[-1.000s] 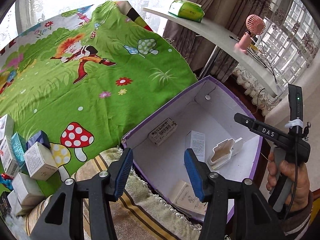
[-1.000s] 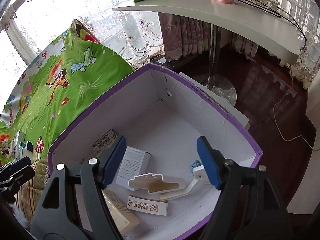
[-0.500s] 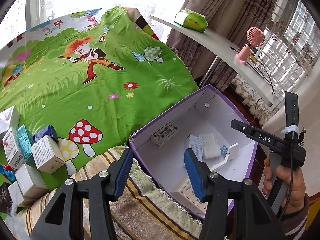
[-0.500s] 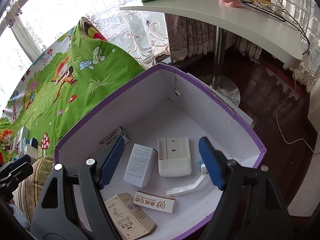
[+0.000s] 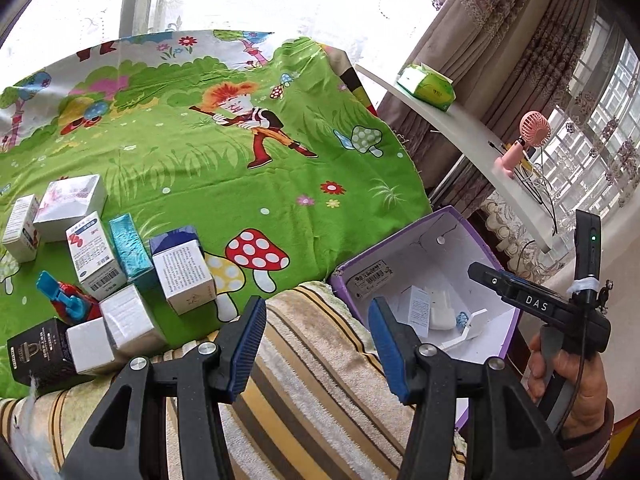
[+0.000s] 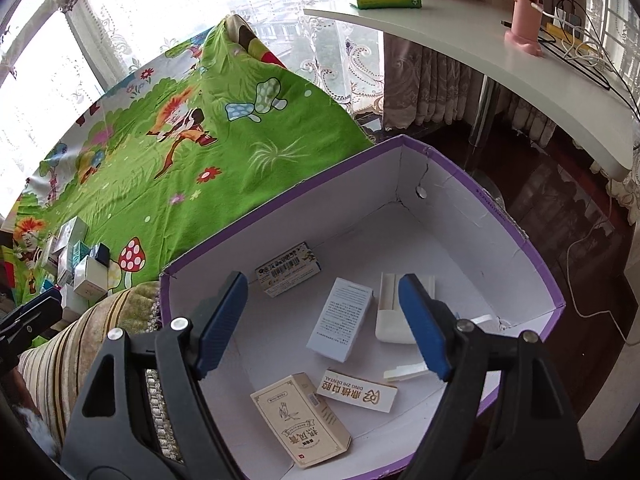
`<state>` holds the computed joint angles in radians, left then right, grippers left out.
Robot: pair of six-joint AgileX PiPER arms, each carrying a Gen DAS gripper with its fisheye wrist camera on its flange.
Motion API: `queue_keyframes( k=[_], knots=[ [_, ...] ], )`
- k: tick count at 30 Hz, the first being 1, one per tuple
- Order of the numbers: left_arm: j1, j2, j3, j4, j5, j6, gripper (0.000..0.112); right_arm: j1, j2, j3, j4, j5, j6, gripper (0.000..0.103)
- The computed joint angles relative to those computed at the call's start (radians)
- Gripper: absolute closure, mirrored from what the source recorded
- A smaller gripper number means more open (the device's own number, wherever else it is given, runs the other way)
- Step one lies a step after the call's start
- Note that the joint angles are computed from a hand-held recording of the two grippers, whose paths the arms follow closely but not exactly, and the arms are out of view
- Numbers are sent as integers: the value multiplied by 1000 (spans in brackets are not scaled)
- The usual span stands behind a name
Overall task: Organize rigid objects
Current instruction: 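Move both grippers back over the remaining boxes on the bedspread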
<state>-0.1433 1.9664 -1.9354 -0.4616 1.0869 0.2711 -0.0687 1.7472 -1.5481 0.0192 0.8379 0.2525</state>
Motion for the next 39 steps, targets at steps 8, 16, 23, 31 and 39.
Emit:
queue_keyframes(
  k=[8, 16, 23, 31, 39],
  knots=[
    [138, -67, 100, -11, -31, 4, 58, 103, 30, -60, -8, 32, 0, 23],
    [263, -97, 154, -13, -40, -1, 54, 180, 64, -127, -10, 65, 4, 22],
    [356, -91, 165, -6, -28, -29, 46, 254, 114, -210, -10, 100, -4, 21],
    [399, -51, 129, 70, 3, -117, 31, 332, 203, -345, -4, 154, -20, 20],
    [352, 22, 22, 198, 69, -184, 26, 388, 330, -534, 10, 229, -31, 17]
  ],
)
